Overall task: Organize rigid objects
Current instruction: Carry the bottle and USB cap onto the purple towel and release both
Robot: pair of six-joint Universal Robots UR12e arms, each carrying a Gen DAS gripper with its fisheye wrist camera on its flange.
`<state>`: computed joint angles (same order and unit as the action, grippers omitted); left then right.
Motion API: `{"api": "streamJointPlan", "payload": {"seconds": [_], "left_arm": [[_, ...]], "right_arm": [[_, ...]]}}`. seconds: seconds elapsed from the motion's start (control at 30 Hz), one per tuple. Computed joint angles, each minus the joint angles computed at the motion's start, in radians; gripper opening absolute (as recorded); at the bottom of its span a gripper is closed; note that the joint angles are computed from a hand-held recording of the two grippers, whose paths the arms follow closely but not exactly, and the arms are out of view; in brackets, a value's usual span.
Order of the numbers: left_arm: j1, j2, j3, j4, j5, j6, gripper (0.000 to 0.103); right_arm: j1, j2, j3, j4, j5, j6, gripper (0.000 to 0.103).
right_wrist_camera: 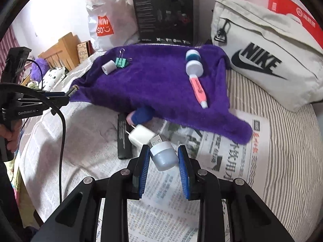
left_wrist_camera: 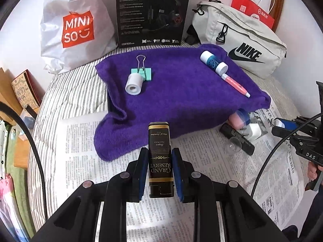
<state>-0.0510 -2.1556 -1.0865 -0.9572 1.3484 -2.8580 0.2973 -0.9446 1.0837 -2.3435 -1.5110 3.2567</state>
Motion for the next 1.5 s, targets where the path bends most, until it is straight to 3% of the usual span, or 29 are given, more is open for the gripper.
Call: {"api": "streamJointPlan", "payload": {"seconds": [0.33, 0.57, 0.93, 1.23, 1.5], "left_arm": [[-0.003, -0.045, 0.083, -0.033, -0.011, 0.005, 0.023], [-0.007, -0.105, 0.192, -0.08, 0.0, 0.021, 0.023], [-0.02, -0.206, 0.349, -0.186, 0.009, 0.038, 0.023], [-0.022, -0.239, 0.391, -0.225, 0.006, 0.039, 0.023], [-0.025, -0.258, 0.415, -0.252, 0.035, 0.035, 0.023]], "right_arm": [[-0.009, 0.049, -0.092, 0.011, 0.031, -0.003, 0.028], [-0.019, 0.104, -0.197, 0.053, 0.03, -0.009, 0.028], [-0.029, 0.217, -0.388, 0.194, 0.011, -0.021, 0.028], [-0.03, 0.257, -0.441, 0.273, 0.01, -0.037, 0.028], [-0.034, 0.261, -0.435, 0.278, 0.022, -0.033, 0.028]]}}
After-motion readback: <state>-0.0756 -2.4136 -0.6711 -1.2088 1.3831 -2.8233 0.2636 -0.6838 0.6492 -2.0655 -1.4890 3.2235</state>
